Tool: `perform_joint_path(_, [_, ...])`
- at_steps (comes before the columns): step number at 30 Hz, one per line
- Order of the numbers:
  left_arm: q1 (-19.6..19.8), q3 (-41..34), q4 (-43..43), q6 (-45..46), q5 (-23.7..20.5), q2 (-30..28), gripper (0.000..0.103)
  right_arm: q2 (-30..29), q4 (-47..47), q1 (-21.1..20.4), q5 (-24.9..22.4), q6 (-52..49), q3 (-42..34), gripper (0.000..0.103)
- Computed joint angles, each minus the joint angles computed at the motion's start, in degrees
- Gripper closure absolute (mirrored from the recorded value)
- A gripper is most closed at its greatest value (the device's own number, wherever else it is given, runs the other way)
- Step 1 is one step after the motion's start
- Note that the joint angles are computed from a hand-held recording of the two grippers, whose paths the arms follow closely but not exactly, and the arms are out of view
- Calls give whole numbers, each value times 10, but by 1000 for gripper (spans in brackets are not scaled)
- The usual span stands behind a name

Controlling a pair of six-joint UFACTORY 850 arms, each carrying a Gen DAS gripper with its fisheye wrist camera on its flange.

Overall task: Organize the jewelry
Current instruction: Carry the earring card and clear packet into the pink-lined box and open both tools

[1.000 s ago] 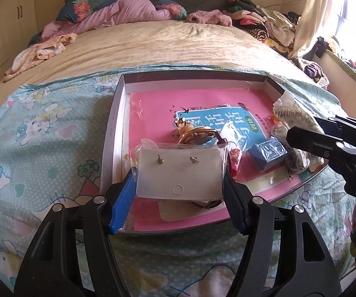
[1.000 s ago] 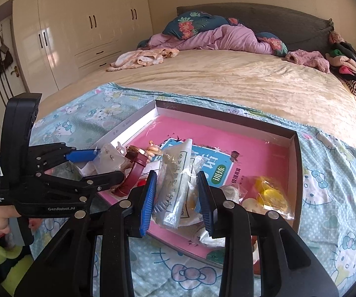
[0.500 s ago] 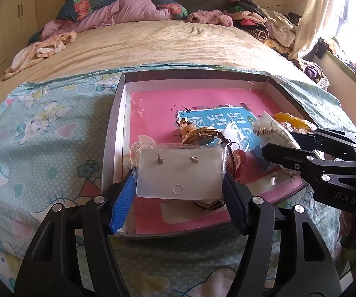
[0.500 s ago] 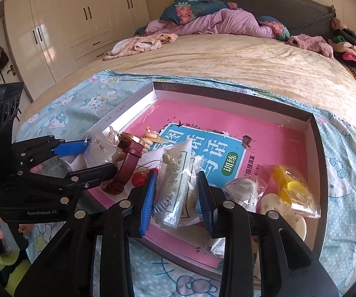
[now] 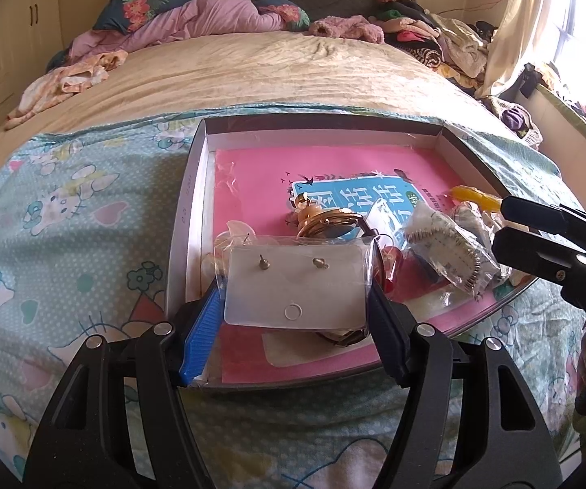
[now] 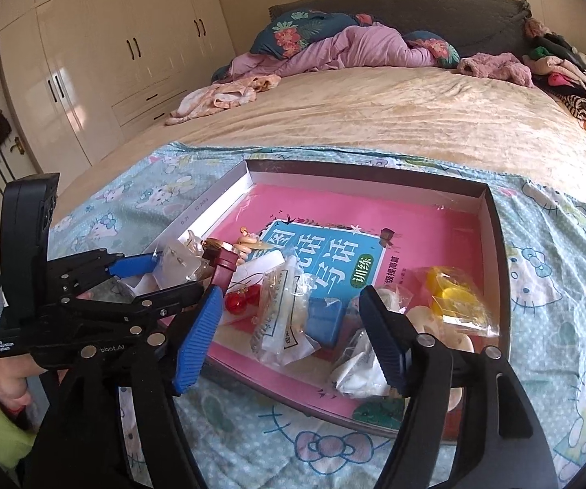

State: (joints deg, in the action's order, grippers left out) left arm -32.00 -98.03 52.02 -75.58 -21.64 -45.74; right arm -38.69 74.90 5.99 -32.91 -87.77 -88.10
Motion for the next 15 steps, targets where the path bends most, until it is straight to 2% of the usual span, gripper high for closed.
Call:
perform_joint_path(4, [-1, -1, -4, 3, -5, 0, 43, 9, 10, -5, 7, -3, 10, 25])
perform_joint_path(7, [-1, 1, -4, 0, -4, 3, 38, 12, 4, -8, 10, 6, 13, 24])
perform_joint_path(15, [-4, 7, 2, -10, -14, 17, 32, 32, 13, -10, 17, -7, 30, 24])
